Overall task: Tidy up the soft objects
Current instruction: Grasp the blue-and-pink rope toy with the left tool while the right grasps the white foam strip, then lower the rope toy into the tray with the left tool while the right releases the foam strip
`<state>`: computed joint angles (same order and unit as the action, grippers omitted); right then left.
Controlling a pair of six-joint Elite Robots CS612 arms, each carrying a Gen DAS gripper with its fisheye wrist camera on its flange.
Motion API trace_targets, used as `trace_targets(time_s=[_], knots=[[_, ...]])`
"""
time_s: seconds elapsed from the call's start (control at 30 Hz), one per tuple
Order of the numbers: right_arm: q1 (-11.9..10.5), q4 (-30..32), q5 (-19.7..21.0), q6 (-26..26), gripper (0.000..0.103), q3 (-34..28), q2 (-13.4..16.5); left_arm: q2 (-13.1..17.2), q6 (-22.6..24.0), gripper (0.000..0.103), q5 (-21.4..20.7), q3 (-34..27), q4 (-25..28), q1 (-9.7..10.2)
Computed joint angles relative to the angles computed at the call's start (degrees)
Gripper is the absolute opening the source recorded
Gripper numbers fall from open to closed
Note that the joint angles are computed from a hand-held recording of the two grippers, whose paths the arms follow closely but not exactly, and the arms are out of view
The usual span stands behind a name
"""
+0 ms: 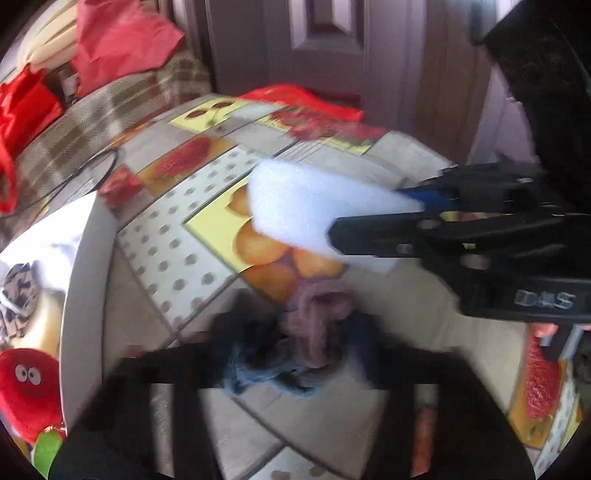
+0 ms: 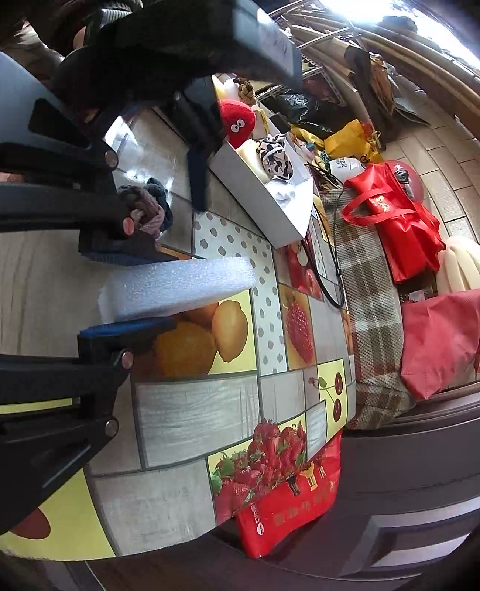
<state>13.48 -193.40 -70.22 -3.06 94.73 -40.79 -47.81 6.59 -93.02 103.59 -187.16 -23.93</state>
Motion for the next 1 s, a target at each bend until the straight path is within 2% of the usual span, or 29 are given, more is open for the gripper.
trace_targets(time_s=[0.07,0.17,0.3,0.43,0.53,0.87,1.0], knots=[[-0.22,-0.35,0.29,1.02,0.024,0.02,0.05,-0.02,-0.08,0.023,0.44,0.22,-0.55,-0.08],[-0.33,-1.35,-0.11,2.14,0.021,0.1,0.15,-0.22,-0.25,0.023,1.33,1.41,-4.14,-0.32],[-0.3,-5.19,-1.51,3.6,0.02,0.81,0.24,-0.63,-1.12,0.023,1.7,4.48,-13.36,-0.61],[0.21,-12.24,-4.39,4.67,0.02,2.29,0.35,-1.14,-2.47,0.023,2.32,7.9,-22.23,-0.73],[0.72,-16.37,-4.55,5.75,0.02,3.47,0.36,-1.47,-2.21,0.023,3.61,10.55,-28.63,-0.95],[3.9,-25.46,-5.08,8.54,0.02,6.29,0.72,-3.09,-2.99,0.023,6.71,16.85,-36.97,0.03],[5.39,-26.56,-6.24,6.95,0.02,6.43,0.89,-3.08,-4.84,0.023,7.88,17.91,-38.94,0.83]])
